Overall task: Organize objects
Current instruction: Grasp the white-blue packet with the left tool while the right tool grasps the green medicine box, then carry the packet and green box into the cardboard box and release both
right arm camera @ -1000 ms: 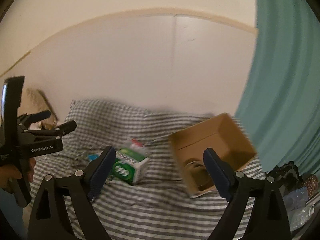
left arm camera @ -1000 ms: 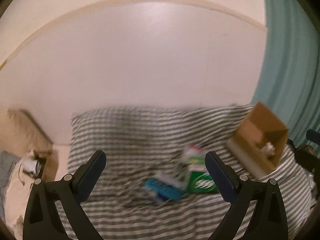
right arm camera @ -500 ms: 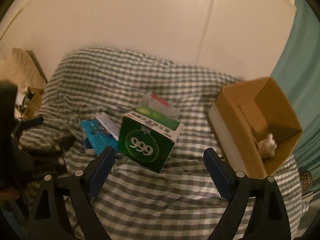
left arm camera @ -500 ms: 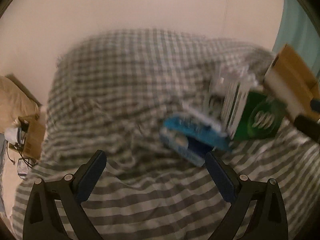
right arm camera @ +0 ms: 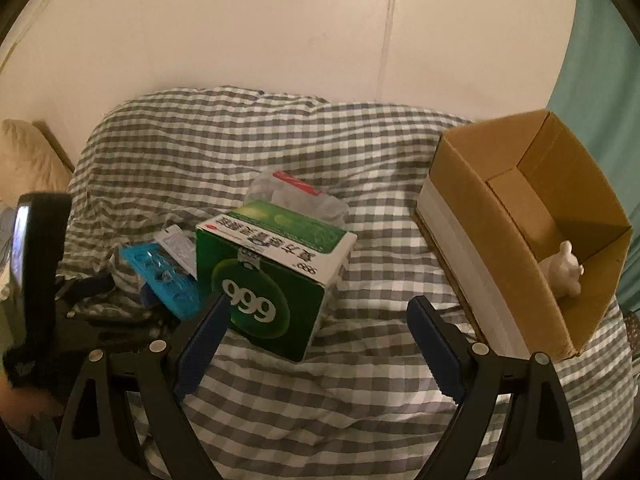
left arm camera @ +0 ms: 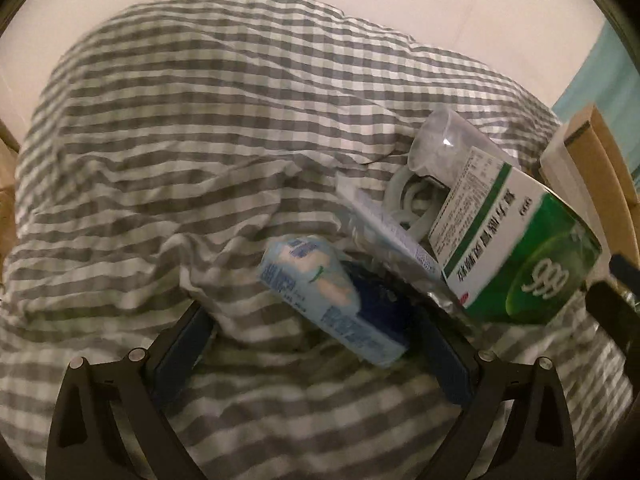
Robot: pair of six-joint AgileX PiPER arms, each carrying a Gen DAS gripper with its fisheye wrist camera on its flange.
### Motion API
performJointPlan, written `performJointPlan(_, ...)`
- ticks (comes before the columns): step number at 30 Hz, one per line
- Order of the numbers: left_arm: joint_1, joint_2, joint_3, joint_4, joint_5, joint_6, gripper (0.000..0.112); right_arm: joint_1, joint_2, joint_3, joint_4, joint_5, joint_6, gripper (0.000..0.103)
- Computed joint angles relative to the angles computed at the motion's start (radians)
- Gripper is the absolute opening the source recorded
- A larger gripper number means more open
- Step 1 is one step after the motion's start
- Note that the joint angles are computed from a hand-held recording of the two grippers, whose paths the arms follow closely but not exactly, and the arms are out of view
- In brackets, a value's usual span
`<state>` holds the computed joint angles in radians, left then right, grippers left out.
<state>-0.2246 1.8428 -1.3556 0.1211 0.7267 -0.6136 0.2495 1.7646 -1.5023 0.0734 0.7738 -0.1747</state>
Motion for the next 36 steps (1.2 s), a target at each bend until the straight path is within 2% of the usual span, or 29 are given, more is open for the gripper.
performJointPlan(1, 0.007, 0.002, 0.002, -0.037, -0.022, 0.041, 0.078, -0.001, 0.006, 0.000, 0.003, 0.003, 0.001, 0.090)
performJointPlan(2, 0.013, 0.002, 0.011, -0.095, -0.048, 0.099, 0.051, -0.002, 0.008, -0.001, 0.004, 0.005, 0.001, 0.090)
performJointPlan(3, 0.011, 0.000, 0.012, -0.113, -0.049, 0.121, 0.042, -0.004, 0.008, 0.000, 0.007, 0.007, -0.001, 0.090)
performJointPlan(6, -0.036, -0.041, 0.040, -0.002, -0.059, 0.027, 0.030, 0.006, 0.003, 0.000, 0.002, 0.010, -0.003, 0.090)
performJointPlan(8, -0.056, -0.085, 0.070, 0.069, -0.065, -0.049, 0.029, 0.020, -0.008, 0.006, -0.016, 0.002, 0.020, 0.090)
performJointPlan(12, -0.089, -0.199, 0.155, 0.229, -0.064, -0.207, 0.029, 0.057, -0.013, 0.002, -0.056, -0.007, 0.117, 0.101)
performJointPlan(16, -0.097, -0.245, 0.168, 0.305, -0.025, -0.269, 0.029, 0.117, 0.015, -0.025, -0.118, -0.021, 0.270, 0.103)
performJointPlan(24, -0.082, -0.251, 0.180, 0.351, -0.043, -0.292, 0.028, 0.204, 0.133, -0.116, -0.364, 0.033, 0.593, 0.103)
performJointPlan(29, -0.097, -0.241, 0.173, 0.378, -0.041, -0.297, 0.028, 0.183, 0.169, -0.143, -0.320, 0.038, 0.571, 0.102)
performJointPlan(32, -0.116, -0.247, 0.166, 0.407, -0.022, -0.315, 0.029, 0.166, 0.155, -0.132, -0.282, 0.023, 0.532, 0.096)
performJointPlan(36, -0.175, -0.268, 0.131, 0.473, 0.050, -0.348, 0.028, 0.153, 0.088, -0.085, -0.231, -0.016, 0.453, 0.095)
